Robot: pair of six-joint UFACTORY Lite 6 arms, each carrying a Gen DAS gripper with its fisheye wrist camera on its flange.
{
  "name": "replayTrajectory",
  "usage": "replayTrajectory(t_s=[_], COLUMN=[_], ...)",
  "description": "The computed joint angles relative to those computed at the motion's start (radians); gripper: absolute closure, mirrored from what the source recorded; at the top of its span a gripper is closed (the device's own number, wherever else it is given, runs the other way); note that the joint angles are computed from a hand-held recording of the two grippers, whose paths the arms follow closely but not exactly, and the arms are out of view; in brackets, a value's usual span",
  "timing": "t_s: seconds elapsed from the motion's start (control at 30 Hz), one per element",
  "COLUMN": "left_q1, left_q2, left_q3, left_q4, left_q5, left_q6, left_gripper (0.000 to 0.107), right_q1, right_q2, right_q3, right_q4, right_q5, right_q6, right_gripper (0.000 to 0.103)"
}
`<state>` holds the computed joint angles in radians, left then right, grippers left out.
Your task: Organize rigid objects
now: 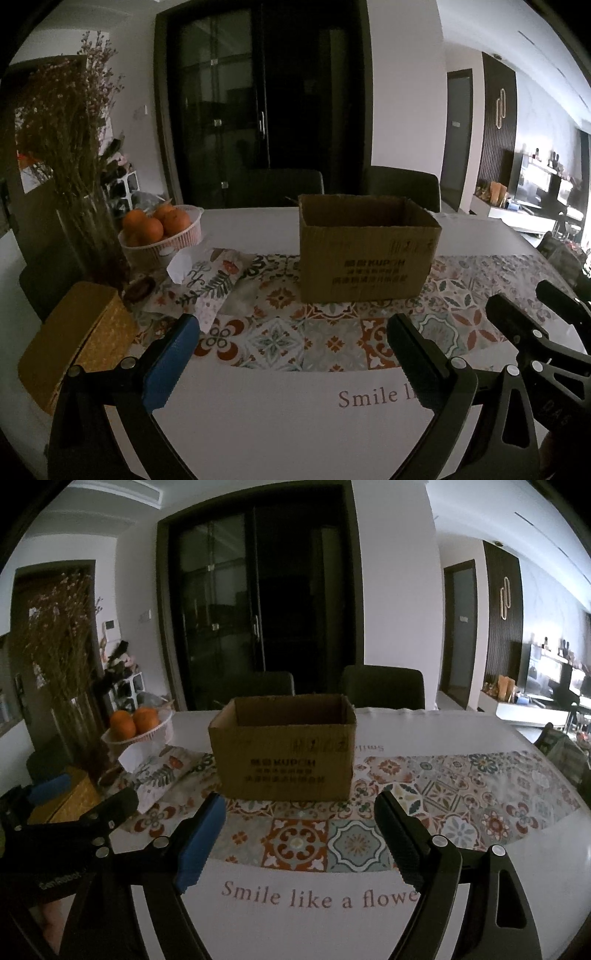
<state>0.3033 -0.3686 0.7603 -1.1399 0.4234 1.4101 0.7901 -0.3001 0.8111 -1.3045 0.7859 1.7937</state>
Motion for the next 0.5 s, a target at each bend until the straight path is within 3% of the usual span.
replayTrajectory(t_s=[0.5], left_q1=[0.029], left_q2=[-0.015], left_q3=[-0.004], left_q4=[0.032], left_q5=[0.05], left_q6=[-0.024], left_gripper=[0.004], right_q1=[0.025], right_q2=[-0.011], right_q3=[-0.018], right_q4=[0.017], right_q5=[0.017], right_q6=[0.012], right_gripper=[0.02])
